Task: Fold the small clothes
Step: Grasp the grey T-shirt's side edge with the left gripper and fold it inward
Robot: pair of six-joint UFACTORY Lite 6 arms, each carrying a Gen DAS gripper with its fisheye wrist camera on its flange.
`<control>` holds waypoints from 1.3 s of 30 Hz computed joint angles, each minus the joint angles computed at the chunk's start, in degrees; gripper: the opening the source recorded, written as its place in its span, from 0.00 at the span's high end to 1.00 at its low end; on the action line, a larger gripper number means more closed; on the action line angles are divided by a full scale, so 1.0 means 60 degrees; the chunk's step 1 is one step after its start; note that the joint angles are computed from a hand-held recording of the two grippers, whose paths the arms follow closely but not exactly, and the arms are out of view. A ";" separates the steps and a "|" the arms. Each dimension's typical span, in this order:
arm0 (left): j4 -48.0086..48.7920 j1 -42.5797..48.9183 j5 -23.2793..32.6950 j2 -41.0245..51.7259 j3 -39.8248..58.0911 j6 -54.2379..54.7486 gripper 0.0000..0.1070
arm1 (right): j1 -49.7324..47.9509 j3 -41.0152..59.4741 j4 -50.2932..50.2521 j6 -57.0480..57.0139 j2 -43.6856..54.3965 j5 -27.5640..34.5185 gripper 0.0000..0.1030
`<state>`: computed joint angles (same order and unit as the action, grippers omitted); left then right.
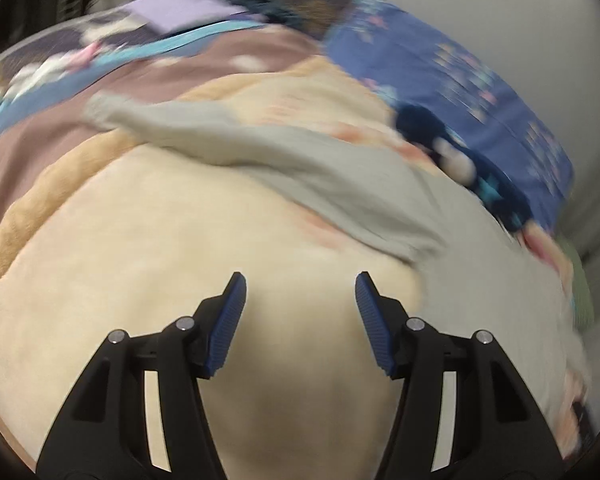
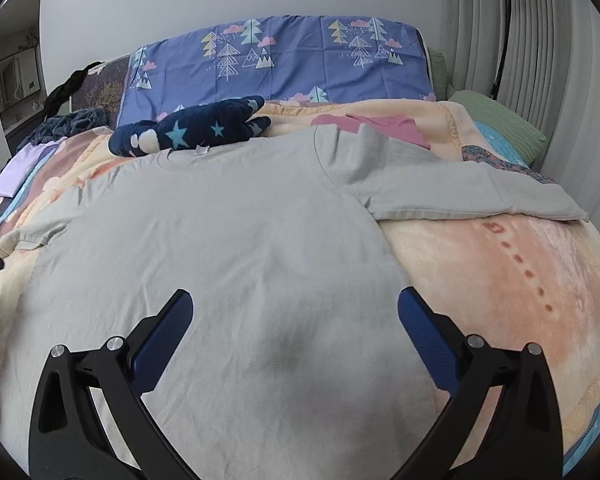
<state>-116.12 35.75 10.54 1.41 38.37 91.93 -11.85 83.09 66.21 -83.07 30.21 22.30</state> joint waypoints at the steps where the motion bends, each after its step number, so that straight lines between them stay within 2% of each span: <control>1: 0.0634 0.0733 0.0369 0.0411 0.0232 -0.0603 0.47 | 0.0059 0.0000 -0.0164 0.0159 0.0015 -0.0108 0.01; 4: 0.1917 0.2830 0.1518 0.1950 0.1411 -0.2005 0.38 | 0.0258 -0.0013 -0.0627 0.0566 0.0003 -0.0466 0.01; 6: 0.2276 0.3407 0.1977 0.2983 0.2447 -0.2422 0.33 | 0.0377 0.0001 -0.0882 0.0822 0.0007 -0.0648 0.01; 10: 0.3946 0.3715 0.2012 0.5280 0.5407 -0.4791 0.29 | 0.0646 0.0015 -0.1668 0.1640 -0.0024 -0.0982 0.01; 13: 0.5178 0.3813 0.1855 0.6638 0.7347 -0.6735 0.30 | 0.0810 -0.0050 -0.2119 0.2042 -0.0089 -0.1188 0.01; 14: 0.5339 0.3796 0.1850 0.6910 0.7762 -0.7109 0.32 | 0.0845 -0.0052 -0.2242 0.2148 -0.0093 -0.1237 0.01; 15: 0.5139 0.3734 0.1727 0.7020 0.7981 -0.7083 0.38 | 0.0879 -0.0023 -0.2435 0.2317 -0.0073 -0.1296 0.01; 16: 0.4983 0.3678 0.1686 0.7181 0.8297 -0.6900 0.73 | 0.0898 0.0057 -0.2621 0.2510 -0.0014 -0.1322 0.01; 17: 0.5227 0.3629 0.1876 0.7353 0.8680 -0.6877 0.96 | 0.0906 0.0147 -0.2824 0.2723 0.0056 -0.1345 0.01; 19: 0.5449 0.3321 0.1667 0.7121 0.8808 -0.7094 0.96 | 0.0902 0.0275 -0.3091 0.3025 0.0164 -0.1362 0.01; 22: 0.4499 0.2388 0.1509 0.5779 0.8300 -0.5649 0.96 | 0.0874 0.0614 -0.3291 0.3324 0.0491 -0.1328 0.01; 24: 0.4593 0.1393 0.1301 0.4792 0.7993 -0.5244 0.96 | 0.0837 0.1002 -0.3604 0.3779 0.0831 -0.1167 0.01; 25: 0.5108 0.0799 0.1227 0.4414 0.8044 -0.5540 0.96 | 0.0815 0.1125 -0.3628 0.3866 0.0937 -0.1082 0.01; 28: 0.8022 -0.1658 0.0630 0.3812 0.8656 -0.7642 0.96 | 0.0691 0.1375 -0.3329 0.3688 0.1157 -0.0878 0.01; 30: 1.0021 -0.3227 0.0039 0.4065 0.9173 -0.9175 0.93 | 0.0570 0.1497 -0.3197 0.3567 0.1267 -0.0794 0.01; 31: 1.1021 -0.3914 -0.0139 0.4382 0.9520 -1.0024 0.88 | 0.0461 0.1589 -0.3136 0.3515 0.1346 -0.0717 0.01; 33: 1.3019 -0.5086 -0.0049 0.5388 1.0555 -1.1800 0.69 | 0.0278 0.1726 -0.3117 0.3505 0.1465 -0.0639 0.01; 34: 1.4019 -0.5602 0.0154 0.6028 1.1189 -1.2659 0.49 | 0.0136 0.1828 -0.3118 0.3508 0.1549 -0.0598 0.01; 35: 1.5018 -0.5971 0.0139 0.6399 1.1428 -1.3508 0.38 | 0.0008 0.1944 -0.3164 0.3559 0.1631 -0.0552 0.01; 39: 1.8615 -0.6838 0.0346 0.7076 1.1646 -1.6420 0.37 | -0.0436 0.2511 -0.3165 0.3496 0.2004 -0.0234 0.01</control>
